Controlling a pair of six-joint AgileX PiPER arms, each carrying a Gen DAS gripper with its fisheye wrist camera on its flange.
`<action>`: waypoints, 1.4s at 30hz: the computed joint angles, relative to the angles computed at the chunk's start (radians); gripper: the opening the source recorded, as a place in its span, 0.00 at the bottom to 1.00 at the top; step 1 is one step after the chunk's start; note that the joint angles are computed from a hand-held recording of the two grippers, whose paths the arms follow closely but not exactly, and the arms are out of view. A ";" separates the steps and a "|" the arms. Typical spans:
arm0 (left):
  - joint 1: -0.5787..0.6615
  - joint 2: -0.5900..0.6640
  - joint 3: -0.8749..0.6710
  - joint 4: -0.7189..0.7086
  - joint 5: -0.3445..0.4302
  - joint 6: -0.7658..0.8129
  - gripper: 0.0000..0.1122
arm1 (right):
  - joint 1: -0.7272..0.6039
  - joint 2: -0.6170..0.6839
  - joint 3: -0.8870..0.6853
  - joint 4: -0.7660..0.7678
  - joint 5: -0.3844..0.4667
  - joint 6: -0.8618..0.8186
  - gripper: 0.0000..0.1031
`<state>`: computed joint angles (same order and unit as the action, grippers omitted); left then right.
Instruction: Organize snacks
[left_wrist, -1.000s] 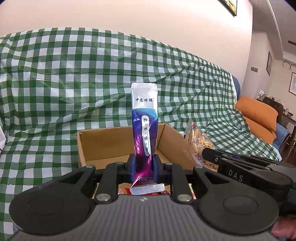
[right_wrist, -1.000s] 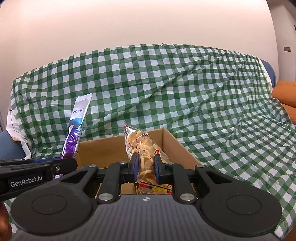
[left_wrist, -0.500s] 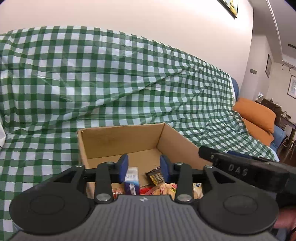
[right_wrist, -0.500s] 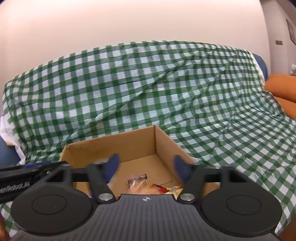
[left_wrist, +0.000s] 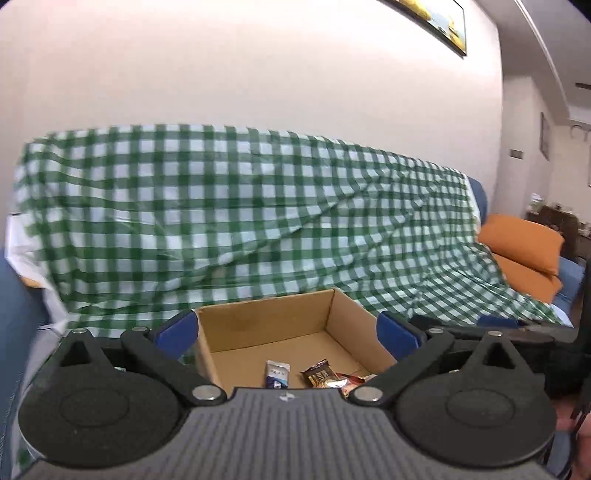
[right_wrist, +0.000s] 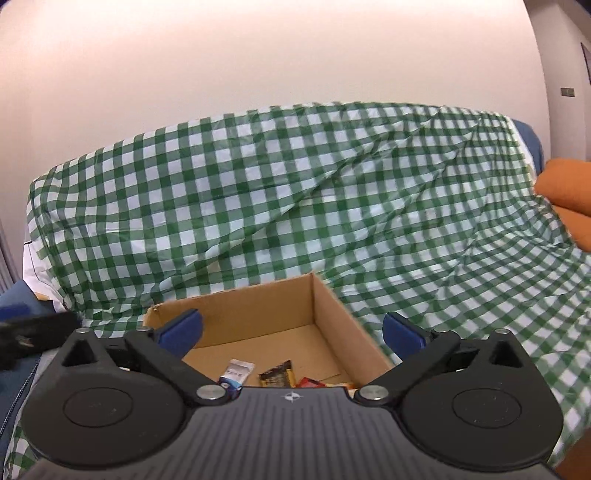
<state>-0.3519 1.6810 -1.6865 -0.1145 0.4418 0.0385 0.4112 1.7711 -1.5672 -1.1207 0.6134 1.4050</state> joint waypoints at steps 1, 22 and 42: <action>-0.012 -0.018 0.018 0.019 0.005 -0.032 0.92 | 0.000 -0.027 0.033 -0.003 0.001 0.007 0.99; -0.080 0.051 0.112 0.291 0.246 -0.416 0.92 | -0.014 -0.052 0.115 0.322 0.073 -0.343 0.99; -0.090 0.061 0.096 0.305 0.274 -0.438 0.92 | -0.008 -0.036 0.094 0.381 0.060 -0.455 0.99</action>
<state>-0.4414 1.7423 -1.5906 0.1907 0.7155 -0.3998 0.4029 1.7356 -1.4733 -0.7392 0.6733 0.9500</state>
